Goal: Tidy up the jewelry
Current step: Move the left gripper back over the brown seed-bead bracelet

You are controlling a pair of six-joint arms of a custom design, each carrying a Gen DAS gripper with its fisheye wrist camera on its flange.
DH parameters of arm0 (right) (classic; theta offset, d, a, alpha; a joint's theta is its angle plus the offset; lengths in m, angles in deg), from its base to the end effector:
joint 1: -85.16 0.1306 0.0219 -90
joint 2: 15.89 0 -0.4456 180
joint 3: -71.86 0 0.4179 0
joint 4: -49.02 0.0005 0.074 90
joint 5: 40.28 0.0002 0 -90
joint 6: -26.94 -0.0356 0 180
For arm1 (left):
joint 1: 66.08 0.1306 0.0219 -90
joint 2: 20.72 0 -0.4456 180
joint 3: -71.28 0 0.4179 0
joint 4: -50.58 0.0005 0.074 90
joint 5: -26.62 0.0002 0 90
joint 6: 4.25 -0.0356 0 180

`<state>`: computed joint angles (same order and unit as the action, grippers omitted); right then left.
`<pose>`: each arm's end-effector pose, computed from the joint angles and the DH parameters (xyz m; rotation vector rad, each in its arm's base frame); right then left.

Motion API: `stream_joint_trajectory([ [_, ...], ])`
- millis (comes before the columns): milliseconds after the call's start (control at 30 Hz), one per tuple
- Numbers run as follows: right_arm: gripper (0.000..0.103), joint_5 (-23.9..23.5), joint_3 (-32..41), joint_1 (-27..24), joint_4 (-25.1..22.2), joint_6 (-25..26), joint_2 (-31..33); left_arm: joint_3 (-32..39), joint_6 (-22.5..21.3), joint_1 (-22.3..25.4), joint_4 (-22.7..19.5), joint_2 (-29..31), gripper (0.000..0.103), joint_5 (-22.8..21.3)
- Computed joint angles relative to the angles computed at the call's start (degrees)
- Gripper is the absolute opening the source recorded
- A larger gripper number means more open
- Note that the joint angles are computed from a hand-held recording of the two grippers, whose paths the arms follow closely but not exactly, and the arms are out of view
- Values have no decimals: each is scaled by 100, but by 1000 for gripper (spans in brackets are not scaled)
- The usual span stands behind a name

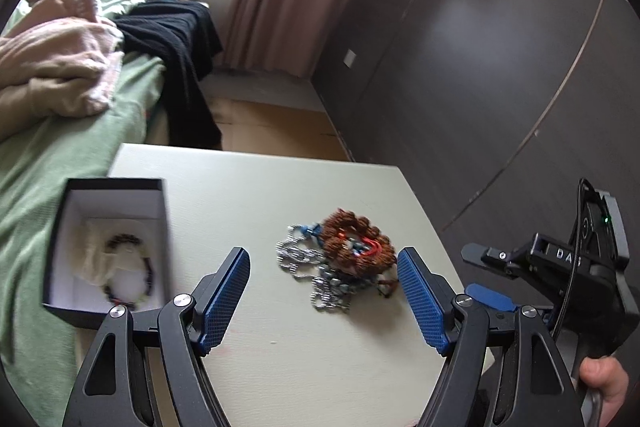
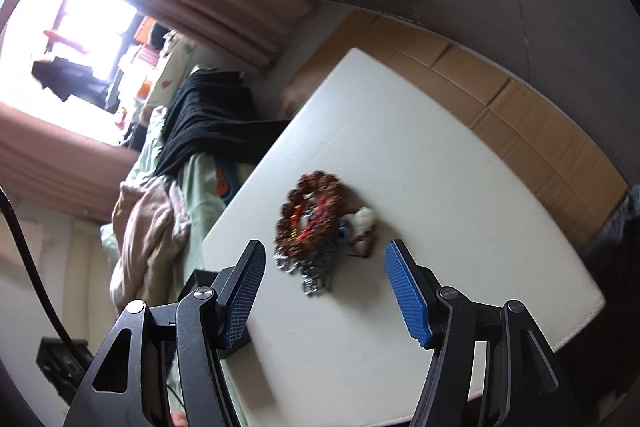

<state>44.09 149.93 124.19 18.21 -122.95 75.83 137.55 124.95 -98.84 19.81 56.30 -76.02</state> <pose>0.4015 0.3294 0.4006 0.4101 2.5187 0.8954 0.3518 -0.2177 0.4146 -0.2442 2.2942 -0.4030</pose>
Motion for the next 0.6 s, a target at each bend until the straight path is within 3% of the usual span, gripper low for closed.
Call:
stream_joint_trajectory([
  [233,63,5,-94,-236,-97,-220,-122,331,89,13,-14,604,69,274],
  [300,63,44,-104,-294,-129,-240,-153,496,-79,43,-177,819,63,235],
  [367,63,71,-85,-327,-171,-223,-150,646,-119,50,-398,1008,63,44],
  [467,63,56,-19,-392,-277,-148,-105,659,-30,124,-355,1119,63,249],
  [600,63,-128,32,-456,-250,-149,-48,726,-80,120,-398,1285,63,174],
])
